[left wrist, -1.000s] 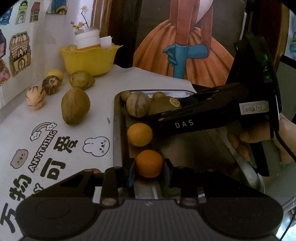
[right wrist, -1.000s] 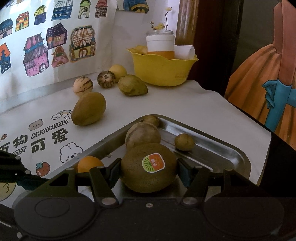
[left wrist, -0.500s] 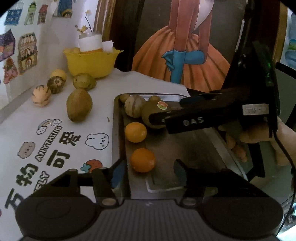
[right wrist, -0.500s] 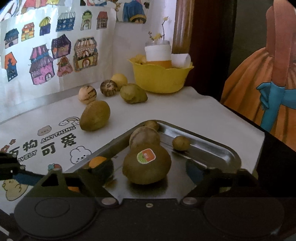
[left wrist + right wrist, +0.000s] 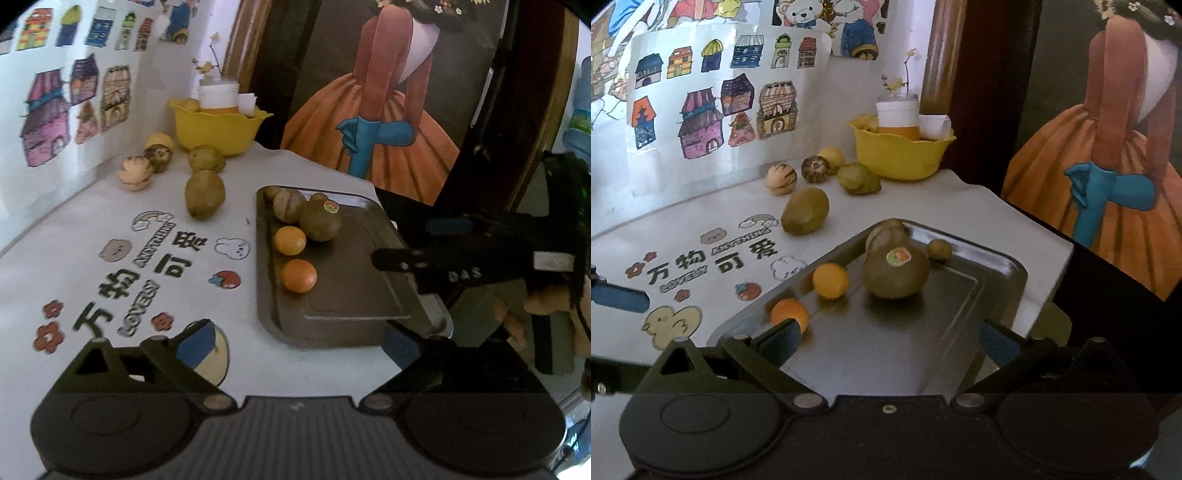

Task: Organize fruits
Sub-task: 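Lift both tools away from the tray toward the remaining fruits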

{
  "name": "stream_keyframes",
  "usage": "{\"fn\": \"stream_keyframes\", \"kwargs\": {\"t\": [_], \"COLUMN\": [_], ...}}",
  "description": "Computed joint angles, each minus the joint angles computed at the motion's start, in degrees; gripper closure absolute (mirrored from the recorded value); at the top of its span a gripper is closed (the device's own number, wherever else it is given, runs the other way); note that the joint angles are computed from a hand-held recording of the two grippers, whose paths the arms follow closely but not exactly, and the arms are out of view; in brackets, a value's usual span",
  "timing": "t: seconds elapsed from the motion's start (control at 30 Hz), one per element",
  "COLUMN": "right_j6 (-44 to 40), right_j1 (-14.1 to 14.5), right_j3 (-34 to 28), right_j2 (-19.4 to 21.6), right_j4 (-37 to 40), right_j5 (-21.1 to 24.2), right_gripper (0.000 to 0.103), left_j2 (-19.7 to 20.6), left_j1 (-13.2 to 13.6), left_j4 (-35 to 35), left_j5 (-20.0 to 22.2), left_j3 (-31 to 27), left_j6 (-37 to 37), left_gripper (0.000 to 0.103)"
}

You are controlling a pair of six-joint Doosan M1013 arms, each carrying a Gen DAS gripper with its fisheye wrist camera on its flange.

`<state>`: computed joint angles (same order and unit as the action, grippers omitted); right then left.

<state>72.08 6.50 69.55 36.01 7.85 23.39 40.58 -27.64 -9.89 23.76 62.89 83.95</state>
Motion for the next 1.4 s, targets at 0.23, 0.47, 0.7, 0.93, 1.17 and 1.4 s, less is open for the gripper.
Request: {"fn": "stream_keyframes", "kwargs": {"t": [0.23,0.47,0.7,0.93,1.17,1.4], "right_j6": [1.4,0.1,-1.0,-0.3,-2.7,-4.5], "right_j1": [1.0,2.1,3.7,5.0,6.0,5.9], "right_j3": [6.0,9.9,11.6,12.0,10.1,7.0], "right_j2": [-4.3,-7.5,-8.6,-7.8,-6.1,-4.2], "right_j4": [-0.1,3.8,5.5,5.3,4.9,6.5], "right_j5": [-1.2,1.1,3.6,3.7,3.0,3.3], "right_gripper": [0.001,0.001,0.001,0.001,0.001,0.001], "left_j2": [-3.1,-4.2,-5.0,-4.9,-3.3,-0.8], "left_j1": [0.3,1.1,1.7,2.3,3.0,3.7], "left_j4": [4.2,6.8,12.1,17.7,23.9,26.9], "left_j5": [-2.2,0.1,2.1,5.8,10.5,14.0], "left_j3": [4.8,6.2,7.7,7.2,3.3,-2.0], "left_j6": [-5.3,-10.4,-16.1,-20.5,-20.4,-17.7], "left_gripper": [0.001,0.001,0.001,0.001,0.001,0.001]}}
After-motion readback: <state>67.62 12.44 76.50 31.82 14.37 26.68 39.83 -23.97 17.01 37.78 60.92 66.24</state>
